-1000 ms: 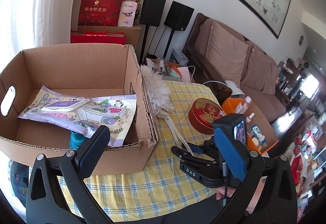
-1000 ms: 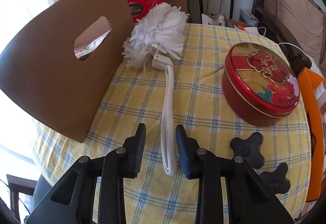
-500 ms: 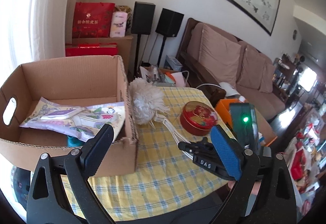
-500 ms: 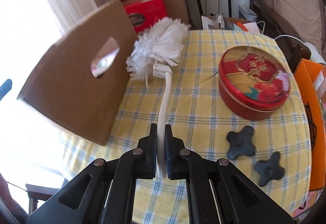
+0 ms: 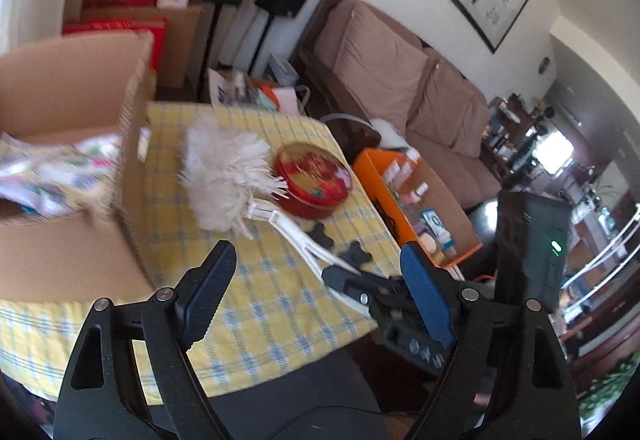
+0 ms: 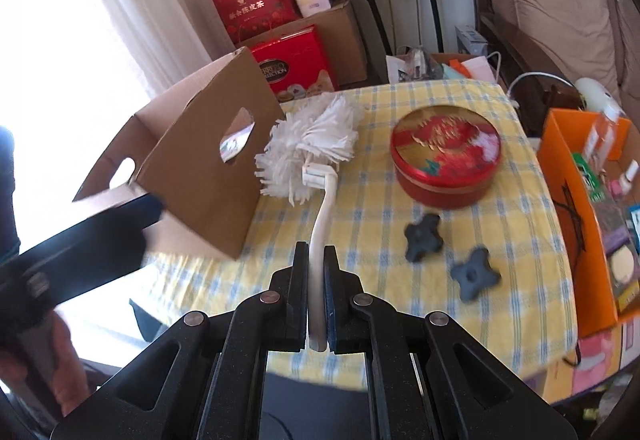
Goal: Organize objects
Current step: 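Grasp the white handle of the feather duster with the right gripper, then lift the duster and carry it over the cardboard box with the right gripper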
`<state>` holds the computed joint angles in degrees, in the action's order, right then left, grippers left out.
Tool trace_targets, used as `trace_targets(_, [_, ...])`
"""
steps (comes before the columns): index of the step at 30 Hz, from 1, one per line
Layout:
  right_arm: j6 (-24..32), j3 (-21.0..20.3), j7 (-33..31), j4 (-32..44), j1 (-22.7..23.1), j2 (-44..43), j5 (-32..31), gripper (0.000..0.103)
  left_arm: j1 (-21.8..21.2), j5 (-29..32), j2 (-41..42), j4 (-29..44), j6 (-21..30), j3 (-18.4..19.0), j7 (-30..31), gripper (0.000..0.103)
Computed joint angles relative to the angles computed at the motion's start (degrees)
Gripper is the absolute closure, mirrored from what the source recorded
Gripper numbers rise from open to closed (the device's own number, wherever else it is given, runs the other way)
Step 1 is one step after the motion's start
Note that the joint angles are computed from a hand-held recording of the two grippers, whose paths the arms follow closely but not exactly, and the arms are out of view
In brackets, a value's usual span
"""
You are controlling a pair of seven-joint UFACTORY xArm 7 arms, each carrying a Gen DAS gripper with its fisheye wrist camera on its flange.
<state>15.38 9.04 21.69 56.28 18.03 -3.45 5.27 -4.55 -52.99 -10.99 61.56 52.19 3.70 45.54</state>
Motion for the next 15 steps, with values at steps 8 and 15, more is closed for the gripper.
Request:
trace_targets(8, [-1.66, -0.24, -1.09, -7.33, 1.36, -6.0, 3.45, 0.097, -0.34, -0.65, 4.2, 0.15, 2.96, -1.64, -4.23, 0.02])
trace_targets(15, [-2.97, -0.82, -2.67, -9.76, 2.96, -7.55, 5.79, 0.097, 0.7, -1.28, 8.1, 1.27, 5.94, -2.89, -7.69, 0.022])
